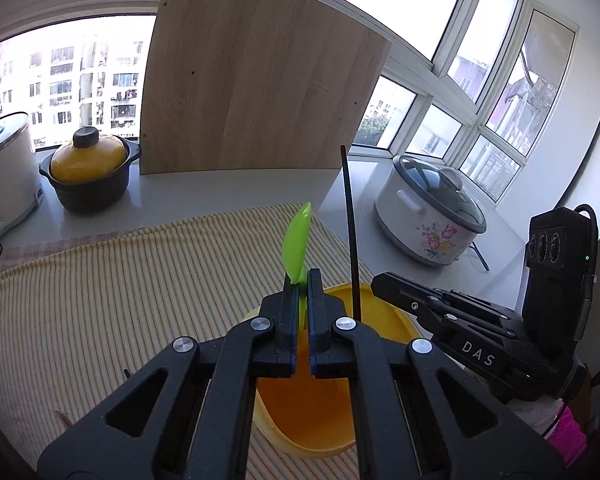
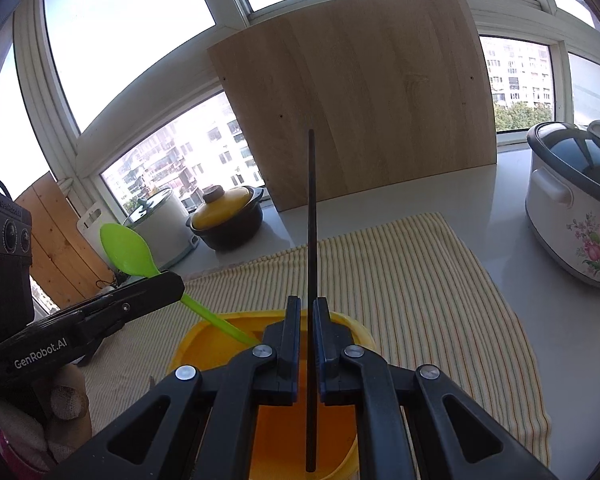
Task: Organize utensils
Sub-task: 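Lower the chopstick and spoon into the yellow bucket and open both grippers, then move both grippers back over the pile of wooden chopsticks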
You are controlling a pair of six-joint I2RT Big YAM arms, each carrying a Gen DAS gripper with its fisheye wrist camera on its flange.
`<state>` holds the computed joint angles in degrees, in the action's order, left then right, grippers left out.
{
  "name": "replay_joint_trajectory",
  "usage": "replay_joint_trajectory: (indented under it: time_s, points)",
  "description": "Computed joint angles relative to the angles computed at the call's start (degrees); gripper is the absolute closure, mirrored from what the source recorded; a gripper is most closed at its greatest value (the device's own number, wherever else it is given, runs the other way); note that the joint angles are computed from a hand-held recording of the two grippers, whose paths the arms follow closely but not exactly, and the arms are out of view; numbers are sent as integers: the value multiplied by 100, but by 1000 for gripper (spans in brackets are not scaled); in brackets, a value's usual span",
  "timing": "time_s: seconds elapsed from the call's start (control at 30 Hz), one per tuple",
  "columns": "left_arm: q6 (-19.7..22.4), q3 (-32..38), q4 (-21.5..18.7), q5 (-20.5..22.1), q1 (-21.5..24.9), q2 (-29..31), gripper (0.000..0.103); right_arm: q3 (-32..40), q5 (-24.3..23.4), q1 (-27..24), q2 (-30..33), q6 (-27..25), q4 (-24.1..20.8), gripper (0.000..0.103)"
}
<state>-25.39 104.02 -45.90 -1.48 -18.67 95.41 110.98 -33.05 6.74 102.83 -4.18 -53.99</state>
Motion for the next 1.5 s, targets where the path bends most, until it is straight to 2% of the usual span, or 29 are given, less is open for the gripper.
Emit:
replay_joint_trajectory:
  time_s: [0.17,0.2,0.3,0.4,0.47,0.77,0.8,0.83,0.87,0.9,0.93,1.13,1.3,1.5]
  points:
    - [54,-165,-31,21,-49,-92,101,-269,-109,-31,-203,-34,44,97]
    - [75,-219,-14,45,-52,-137,101,-319,-138,-41,-247,-26,59,96]
    - [100,-400,67,-32,-71,-294,91,-488,-231,-74,-390,-16,104,89]
    - [103,-637,169,-68,-60,-504,90,-681,-329,-96,-554,-1,149,79]
    - [107,-821,209,-131,-42,-665,90,-805,-342,-90,-675,-45,177,79]
    - [186,-1868,207,-529,86,-1554,90,-1399,-427,107,-1264,-687,114,66]
    - [178,-2015,212,-558,106,-1666,90,-1473,-451,138,-1325,-763,114,62]
    - [180,-2169,213,-583,131,-1787,82,-1549,-488,170,-1385,-840,109,58]
    - [183,-2321,206,-638,149,-1904,68,-1614,-530,206,-1437,-913,94,57]
    - [181,-2457,187,-716,162,-2013,63,-1676,-567,241,-1485,-984,71,56]
    - [164,-2589,168,-771,179,-2117,59,-1741,-594,281,-1535,-1064,50,56]
    - [-129,-3275,18,-559,385,-2574,59,-2103,-507,560,-1708,-1302,-69,56]
    - [-260,-3683,-60,-439,443,-2740,59,-2256,-439,749,-1666,-1509,-350,56]
    - [-584,-4089,-16,-87,493,-2821,59,-2305,-255,980,-1512,-1768,-695,58]
